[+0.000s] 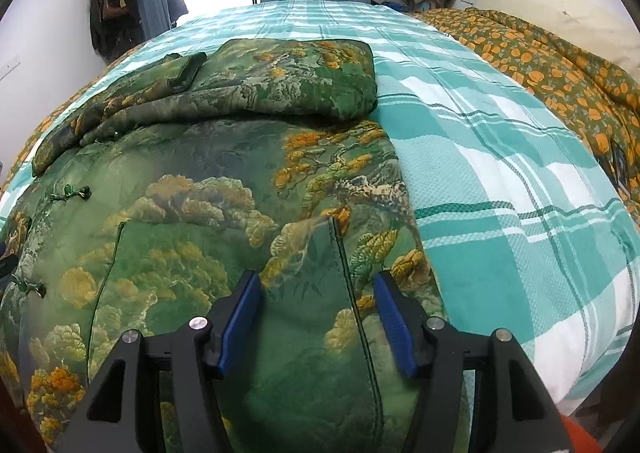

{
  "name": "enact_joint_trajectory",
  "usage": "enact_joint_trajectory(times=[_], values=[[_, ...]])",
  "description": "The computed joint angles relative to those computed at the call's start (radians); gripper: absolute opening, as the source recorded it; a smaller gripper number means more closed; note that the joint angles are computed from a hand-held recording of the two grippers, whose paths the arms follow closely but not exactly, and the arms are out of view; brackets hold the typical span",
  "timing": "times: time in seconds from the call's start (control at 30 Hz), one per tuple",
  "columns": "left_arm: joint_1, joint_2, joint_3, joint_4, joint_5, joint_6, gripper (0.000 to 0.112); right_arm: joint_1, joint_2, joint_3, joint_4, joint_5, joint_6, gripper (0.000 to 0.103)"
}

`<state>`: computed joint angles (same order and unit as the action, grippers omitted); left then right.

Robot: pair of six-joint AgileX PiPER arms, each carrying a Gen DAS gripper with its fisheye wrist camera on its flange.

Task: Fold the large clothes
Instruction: 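Grasp the jacket hem with both tools, then lift the hem with both tools and fold it toward the collar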

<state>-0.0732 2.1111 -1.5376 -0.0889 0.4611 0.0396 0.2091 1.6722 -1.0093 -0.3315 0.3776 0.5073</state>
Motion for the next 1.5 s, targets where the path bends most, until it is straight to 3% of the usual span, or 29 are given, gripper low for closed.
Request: enact_joint_trajectory(times=[0.2, 0.27, 0.37, 0.5, 0.6, 0.7, 0.83, 0.93, 1.07, 1.17, 1.2, 1.23, 1.27, 1.3, 1.33, 1.4, 1.5], values=[[-0.005, -0.010, 0.013, 0.031, -0.001, -0.033, 0.102, -0.007, -0.010, 0.013, 0.002, -0.005, -0.009, 0.060], [-0.008, -0.019, 0.001, 0.042, 0.037, -0.055, 0.102, -0.011, -0.014, 0.004, 0.031, 0.013, -0.043, 0.060], [0.018, -0.064, -0.012, -0.075, 0.127, 0.032, 0.102, -0.056, -0.061, -0.012, 0.223, 0.057, -0.228, 0.060], [0.103, -0.169, 0.034, -0.235, 0.169, 0.161, 0.102, -0.191, -0.169, 0.013, 0.516, 0.097, -0.522, 0.060], [0.200, -0.179, 0.021, -0.301, 0.231, 0.205, 0.102, -0.324, -0.192, -0.002, 0.656, 0.220, -0.736, 0.068], [0.281, -0.132, -0.009, -0.293, 0.313, 0.184, 0.102, -0.429, -0.172, -0.024, 0.701, 0.346, -0.857, 0.068], [0.331, -0.083, -0.012, -0.389, 0.411, 0.262, 0.102, -0.536, -0.094, -0.062, 0.835, 0.530, -1.018, 0.068], [0.306, -0.032, -0.054, -0.405, 0.489, 0.311, 0.102, -0.526, -0.029, -0.091, 0.867, 0.585, -1.065, 0.068], [0.239, 0.003, -0.080, -0.310, 0.508, 0.294, 0.102, -0.480, 0.041, -0.116, 0.929, 0.651, -1.103, 0.070], [0.215, 0.003, -0.106, -0.289, 0.569, 0.303, 0.101, -0.419, 0.040, -0.133, 0.879, 0.656, -1.066, 0.067], [0.209, -0.003, -0.103, -0.279, 0.577, 0.295, 0.093, -0.407, 0.031, -0.137, 0.870, 0.664, -1.065, 0.062], [0.199, -0.017, -0.095, -0.255, 0.583, 0.282, 0.086, -0.395, 0.015, -0.137, 0.861, 0.665, -1.059, 0.045], [0.194, -0.026, -0.091, -0.242, 0.588, 0.276, 0.074, -0.387, -0.004, -0.138, 0.858, 0.672, -1.052, 0.037], [0.189, -0.036, -0.088, -0.230, 0.594, 0.269, 0.059, -0.385, -0.021, -0.143, 0.861, 0.683, -1.048, 0.033], [0.187, -0.046, -0.086, -0.223, 0.601, 0.264, 0.051, -0.383, -0.029, -0.156, 0.869, 0.696, -1.045, 0.027], [0.202, -0.061, -0.085, -0.237, 0.619, 0.261, 0.022, -0.385, -0.045, -0.179, 0.890, 0.724, -1.046, 0.023], [0.234, -0.081, -0.098, -0.304, 0.645, 0.274, 0.011, -0.391, -0.062, -0.210, 0.927, 0.757, -1.043, 0.018]])
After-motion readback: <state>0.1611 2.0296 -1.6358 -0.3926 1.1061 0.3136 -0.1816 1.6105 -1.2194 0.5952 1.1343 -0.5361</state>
